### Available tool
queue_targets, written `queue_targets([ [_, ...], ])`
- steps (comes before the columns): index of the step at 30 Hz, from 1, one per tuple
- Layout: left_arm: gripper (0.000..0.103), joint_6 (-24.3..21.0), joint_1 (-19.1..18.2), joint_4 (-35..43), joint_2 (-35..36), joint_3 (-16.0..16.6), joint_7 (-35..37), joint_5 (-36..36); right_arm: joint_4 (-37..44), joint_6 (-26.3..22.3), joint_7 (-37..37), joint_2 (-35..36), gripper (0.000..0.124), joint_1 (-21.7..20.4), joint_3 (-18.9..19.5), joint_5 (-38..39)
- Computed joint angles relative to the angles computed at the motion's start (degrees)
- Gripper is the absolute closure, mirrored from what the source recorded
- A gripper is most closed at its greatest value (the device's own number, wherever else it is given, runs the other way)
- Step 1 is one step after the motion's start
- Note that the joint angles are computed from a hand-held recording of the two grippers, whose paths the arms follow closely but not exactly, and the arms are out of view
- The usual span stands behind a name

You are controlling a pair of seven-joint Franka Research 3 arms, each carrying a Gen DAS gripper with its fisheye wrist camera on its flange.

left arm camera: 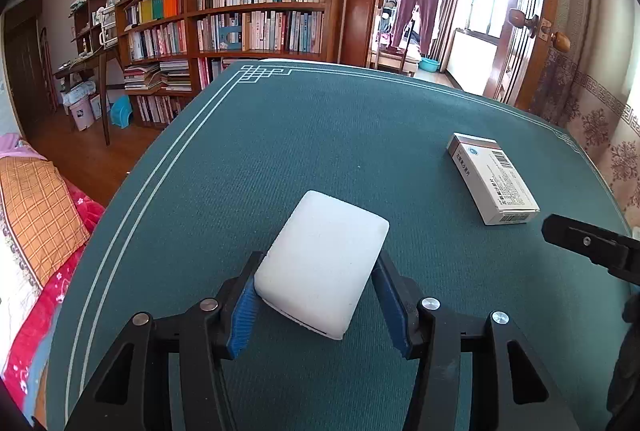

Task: Organize objects
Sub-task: 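Grasp the white block with the left tool while the right tool grasps the white medicine box, then carry the white block and medicine box over the clear bowl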

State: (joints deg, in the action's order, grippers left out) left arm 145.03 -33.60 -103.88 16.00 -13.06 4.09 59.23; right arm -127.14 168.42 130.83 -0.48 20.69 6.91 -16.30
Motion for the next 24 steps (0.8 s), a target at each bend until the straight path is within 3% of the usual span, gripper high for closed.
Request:
queue_targets([
  [4, 0.046, -0.46, -0.63, 0.00, -0.19, 0.11, -1.36, 1.83, 5.45, -1.81, 1.52, 3.95, 0.058, 0.81, -1.09, -2.97],
  [9, 0.046, -0.60, -0.63, 0.24, -0.13, 0.07, -3.28, 2.74, 11.51, -4.12, 2.50, 8.27, 0.048, 3.22, -3.76, -4.64],
  [16, 0.046, -0.20, -0.28, -0.44, -0.51, -0.04, -4.78, 2.91, 17.26, -8.51, 2.10, 12.87, 0.048, 5.91, -6.33, -5.50],
  [22, 0.046, -0.15, -0.21, -0.42, -0.49, -0.12, -4.78, 2.97, 18.55, -9.12, 2.06, 14.48, 0.048, 7.52, -7.75, -6.31],
  [24, 0.046, -0.13, -0.22, -0.39, -0.43, -0.13, -4.87, 2.99, 18.63, -9.50, 2.65, 14.49, 0.056, 8.00, -8.23, -7.18],
])
